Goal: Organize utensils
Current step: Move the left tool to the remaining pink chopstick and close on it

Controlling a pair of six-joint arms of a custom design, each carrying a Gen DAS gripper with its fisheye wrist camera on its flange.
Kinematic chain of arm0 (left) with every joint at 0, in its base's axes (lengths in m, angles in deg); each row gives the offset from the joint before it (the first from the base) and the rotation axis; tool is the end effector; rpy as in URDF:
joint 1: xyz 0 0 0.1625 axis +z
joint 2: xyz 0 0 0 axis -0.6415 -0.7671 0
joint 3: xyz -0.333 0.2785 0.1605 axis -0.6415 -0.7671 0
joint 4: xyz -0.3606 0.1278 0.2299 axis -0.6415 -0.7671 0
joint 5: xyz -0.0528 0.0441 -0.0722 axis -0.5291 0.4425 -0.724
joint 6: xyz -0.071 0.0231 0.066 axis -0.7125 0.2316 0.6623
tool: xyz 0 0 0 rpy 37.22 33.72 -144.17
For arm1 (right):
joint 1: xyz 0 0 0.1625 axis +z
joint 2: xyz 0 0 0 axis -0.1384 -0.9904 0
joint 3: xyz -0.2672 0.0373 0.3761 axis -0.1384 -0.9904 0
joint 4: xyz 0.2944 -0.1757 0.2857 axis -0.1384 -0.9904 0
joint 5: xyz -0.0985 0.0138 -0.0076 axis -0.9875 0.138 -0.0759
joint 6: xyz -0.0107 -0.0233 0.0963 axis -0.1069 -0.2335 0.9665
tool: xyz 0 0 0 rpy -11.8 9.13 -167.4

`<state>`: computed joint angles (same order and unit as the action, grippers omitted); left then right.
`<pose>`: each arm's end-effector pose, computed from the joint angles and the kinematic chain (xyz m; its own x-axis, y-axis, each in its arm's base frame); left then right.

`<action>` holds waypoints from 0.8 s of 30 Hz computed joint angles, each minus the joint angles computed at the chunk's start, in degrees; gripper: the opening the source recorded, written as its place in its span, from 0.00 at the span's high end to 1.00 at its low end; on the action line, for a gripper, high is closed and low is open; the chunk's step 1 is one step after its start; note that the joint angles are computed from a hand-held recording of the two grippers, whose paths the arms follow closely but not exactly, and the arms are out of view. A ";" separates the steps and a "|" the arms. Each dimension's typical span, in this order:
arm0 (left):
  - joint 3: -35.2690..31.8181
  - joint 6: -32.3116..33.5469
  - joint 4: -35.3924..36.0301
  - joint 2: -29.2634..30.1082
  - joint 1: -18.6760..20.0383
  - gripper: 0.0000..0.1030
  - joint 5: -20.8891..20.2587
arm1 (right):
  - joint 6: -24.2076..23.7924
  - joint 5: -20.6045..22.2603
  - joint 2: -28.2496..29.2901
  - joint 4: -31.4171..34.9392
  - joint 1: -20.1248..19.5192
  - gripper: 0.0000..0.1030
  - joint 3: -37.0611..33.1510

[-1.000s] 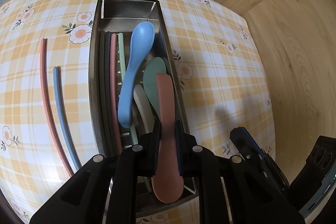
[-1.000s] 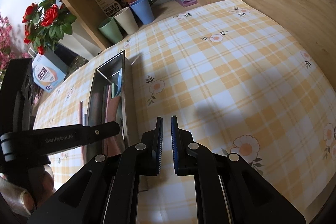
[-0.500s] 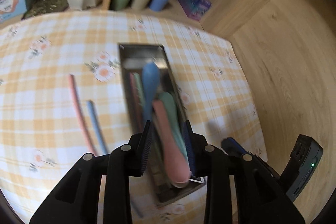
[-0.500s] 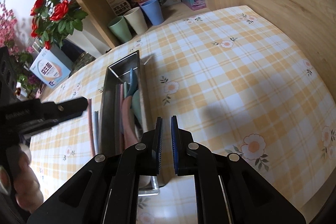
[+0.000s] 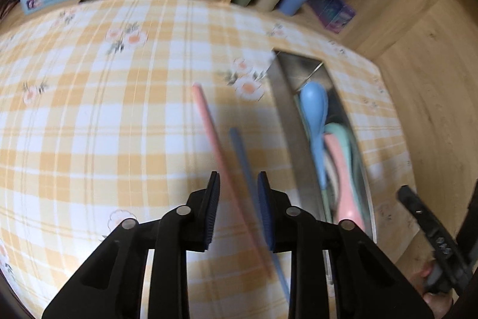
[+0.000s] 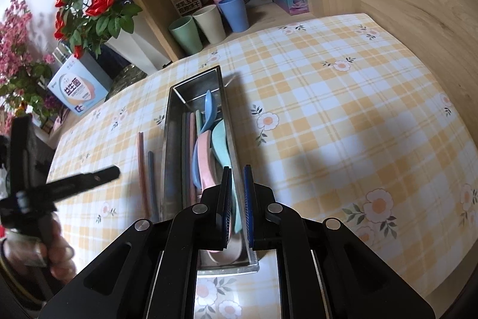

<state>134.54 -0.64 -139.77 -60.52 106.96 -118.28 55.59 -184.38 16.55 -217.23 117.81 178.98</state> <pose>-0.0109 -0.5502 0.3051 -0.8180 -0.4339 -0.3776 -0.1011 0.7548 -0.6481 0.3389 -0.6400 0.0259 -0.8229 -0.4348 0.3659 -0.5302 0.8191 -0.2191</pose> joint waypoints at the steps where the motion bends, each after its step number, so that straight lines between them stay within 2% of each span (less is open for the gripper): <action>1: 0.05 -0.10 -0.14 0.41 0.31 0.76 0.00 | -0.03 -0.11 0.02 0.06 0.04 0.91 -0.02; 11: -0.92 1.66 -0.47 3.81 1.55 0.77 2.96 | 0.34 -1.09 0.21 0.39 -0.16 0.91 -0.23; 14: -1.43 2.43 -0.65 4.71 1.81 0.78 3.73 | 0.41 -1.16 0.30 0.57 -0.18 0.91 -0.37; 17: -1.93 2.94 -0.53 5.55 1.90 0.84 4.49 | 0.39 -1.22 0.36 0.63 -0.25 0.91 -0.43; 24: -3.37 4.90 -2.00 7.50 2.14 0.84 6.79 | 0.82 -1.73 0.39 0.93 -0.50 0.91 -0.51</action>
<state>131.17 4.26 -141.77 -53.02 109.10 -111.48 56.41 -186.12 16.94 -216.30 117.31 178.46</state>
